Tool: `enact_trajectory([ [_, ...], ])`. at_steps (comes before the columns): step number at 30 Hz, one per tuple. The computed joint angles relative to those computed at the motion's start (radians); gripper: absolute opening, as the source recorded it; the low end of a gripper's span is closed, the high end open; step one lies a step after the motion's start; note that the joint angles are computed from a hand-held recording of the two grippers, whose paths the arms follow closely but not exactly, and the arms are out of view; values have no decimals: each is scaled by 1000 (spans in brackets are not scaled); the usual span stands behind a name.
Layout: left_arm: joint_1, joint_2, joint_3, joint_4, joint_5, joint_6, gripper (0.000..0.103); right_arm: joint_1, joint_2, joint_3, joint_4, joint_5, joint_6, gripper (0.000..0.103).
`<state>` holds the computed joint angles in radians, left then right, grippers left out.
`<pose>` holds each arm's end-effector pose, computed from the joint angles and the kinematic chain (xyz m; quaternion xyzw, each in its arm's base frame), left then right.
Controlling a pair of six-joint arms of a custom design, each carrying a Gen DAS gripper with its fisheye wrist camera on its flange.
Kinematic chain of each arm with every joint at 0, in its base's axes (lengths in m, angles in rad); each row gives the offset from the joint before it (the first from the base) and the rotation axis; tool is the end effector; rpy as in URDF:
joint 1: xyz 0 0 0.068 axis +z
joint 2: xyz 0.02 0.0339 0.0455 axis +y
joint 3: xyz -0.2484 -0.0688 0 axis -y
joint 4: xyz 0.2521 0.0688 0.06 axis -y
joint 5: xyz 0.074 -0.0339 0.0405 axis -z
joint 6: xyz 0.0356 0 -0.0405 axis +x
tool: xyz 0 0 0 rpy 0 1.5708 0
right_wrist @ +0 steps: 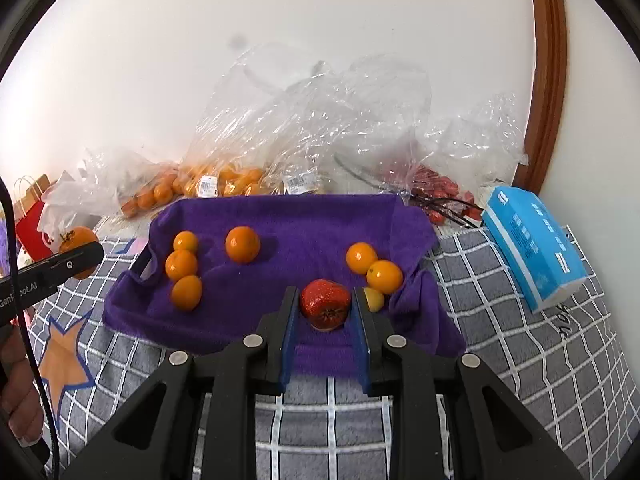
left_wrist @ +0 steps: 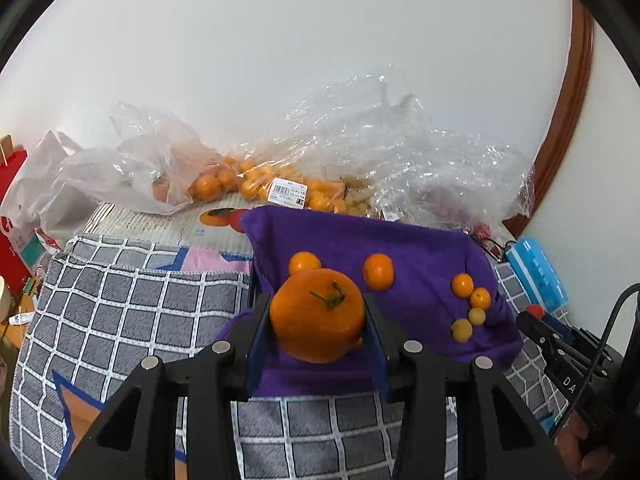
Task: Organize fruits
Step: 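Lift and carry both held fruits over the purple towel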
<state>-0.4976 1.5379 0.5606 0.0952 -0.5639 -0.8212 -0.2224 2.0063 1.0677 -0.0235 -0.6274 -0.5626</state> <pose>0.2452 -0.1115 0.1060 -0.2383 0.8772 0.0083 0.4167 0.3762 -0.0636 0.0864 -0.2448 0.8787 0.1630 0.3760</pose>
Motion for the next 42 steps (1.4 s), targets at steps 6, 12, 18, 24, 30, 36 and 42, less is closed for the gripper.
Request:
enact_trajectory([
  [6,50,43,12,84,28,29,41,21,53,66,6,4,66,25],
  [12,84,105,41,154,54,58,41,43,110,140,12,11,113,25],
  [18,113,144,51,201,45,87,41,48,164,210,9,10,134,25],
  [24,142,196,52,256,83,90,41,42,255,299,-18,16,158,25],
  [30,147,247,75,269,107,89,41,56,296,334,-47,-11,147,25],
  [36,145,324,127,275,164,90,41,91,323,322,-23,32,116,25],
  [42,138,396,203,240,212,83,41,108,372,365,-47,54,109,25],
])
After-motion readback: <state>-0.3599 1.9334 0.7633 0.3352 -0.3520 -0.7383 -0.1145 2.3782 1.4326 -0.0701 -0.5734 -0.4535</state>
